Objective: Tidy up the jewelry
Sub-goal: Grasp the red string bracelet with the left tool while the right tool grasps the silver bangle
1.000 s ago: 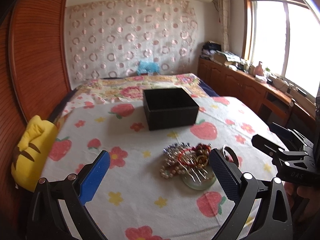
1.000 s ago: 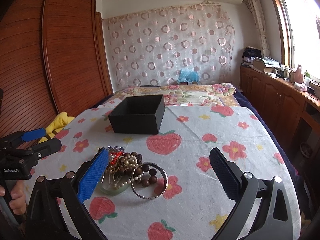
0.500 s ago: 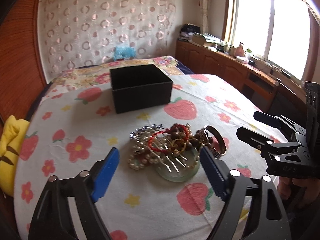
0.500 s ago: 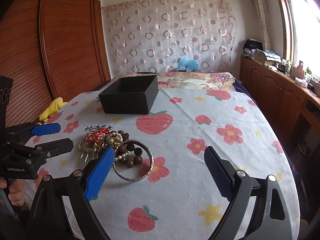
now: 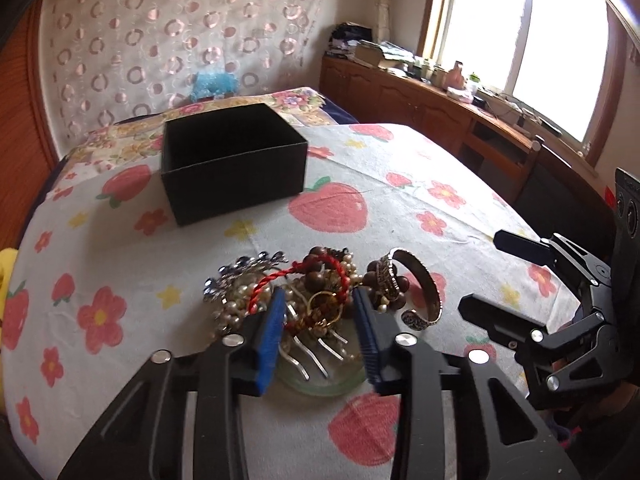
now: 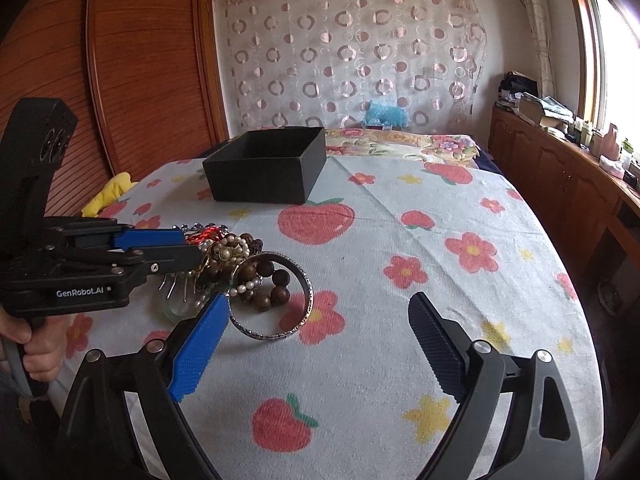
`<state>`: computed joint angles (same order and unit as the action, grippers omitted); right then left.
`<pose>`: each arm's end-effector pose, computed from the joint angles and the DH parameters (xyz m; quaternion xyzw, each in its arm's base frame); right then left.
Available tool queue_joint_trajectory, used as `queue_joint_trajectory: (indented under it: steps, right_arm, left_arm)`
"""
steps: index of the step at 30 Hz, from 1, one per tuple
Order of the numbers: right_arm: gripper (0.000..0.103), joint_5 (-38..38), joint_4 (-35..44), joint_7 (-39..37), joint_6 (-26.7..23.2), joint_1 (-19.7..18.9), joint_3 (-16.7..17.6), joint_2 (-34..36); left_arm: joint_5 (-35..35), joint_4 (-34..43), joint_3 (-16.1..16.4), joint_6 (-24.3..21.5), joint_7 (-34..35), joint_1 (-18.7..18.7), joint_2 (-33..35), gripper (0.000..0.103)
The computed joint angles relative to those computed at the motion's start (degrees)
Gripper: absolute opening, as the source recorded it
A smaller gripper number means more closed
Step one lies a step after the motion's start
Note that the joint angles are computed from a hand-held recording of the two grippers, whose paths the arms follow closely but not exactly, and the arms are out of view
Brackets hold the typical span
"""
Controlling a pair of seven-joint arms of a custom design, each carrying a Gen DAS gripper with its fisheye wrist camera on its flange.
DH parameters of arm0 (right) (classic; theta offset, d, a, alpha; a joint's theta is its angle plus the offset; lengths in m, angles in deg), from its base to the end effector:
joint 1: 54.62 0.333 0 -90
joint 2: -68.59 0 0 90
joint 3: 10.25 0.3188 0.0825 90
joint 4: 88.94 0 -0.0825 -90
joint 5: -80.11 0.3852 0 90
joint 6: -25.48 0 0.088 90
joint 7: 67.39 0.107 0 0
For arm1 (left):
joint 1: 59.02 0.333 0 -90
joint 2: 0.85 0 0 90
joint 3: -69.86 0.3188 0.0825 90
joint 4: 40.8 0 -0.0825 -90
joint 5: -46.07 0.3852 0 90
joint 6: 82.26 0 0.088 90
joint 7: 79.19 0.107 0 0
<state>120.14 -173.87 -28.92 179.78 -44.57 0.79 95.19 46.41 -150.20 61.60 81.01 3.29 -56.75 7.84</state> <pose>0.7060 0.2189 0.4936 -0.8111 0.3823 -0.1520 0.4158 0.6430 -0.0628 0.5150 -0.6631 0.6420 -0.3071 0.2321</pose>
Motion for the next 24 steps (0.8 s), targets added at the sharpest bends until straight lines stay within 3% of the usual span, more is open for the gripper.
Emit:
queue_joint_trajectory:
  steps: [3,7,16,24]
  right_arm:
    - [0.093,-0.48,0.32,-0.82,-0.84,-0.02,0.10,0.14]
    - [0.093,-2.24,2.77,-0.77,-3.89,0.39,-0.31,1.38]
    - [0.093,-7.19,13.01,1.86,-14.24,1.79,-1.12,6.76]
    - [0.090,-12.20,22.47,5.07,-22.70,3.14,-2.21,12.20]
  left_arm:
    - [-1.63,0.40,-0.66,-0.04,2.45,0.53,0.26,0.011]
    - [-0.99,-1.01,0.07,2.27,1.09,0.37,-1.09,0.006]
    - [1.12,-4.54,2.04,7.10,-3.62,0.90,-5.50,0.006]
    - [3.81,-6.01,3.19,8.79,-6.03,1.11,-7.44,0.006]
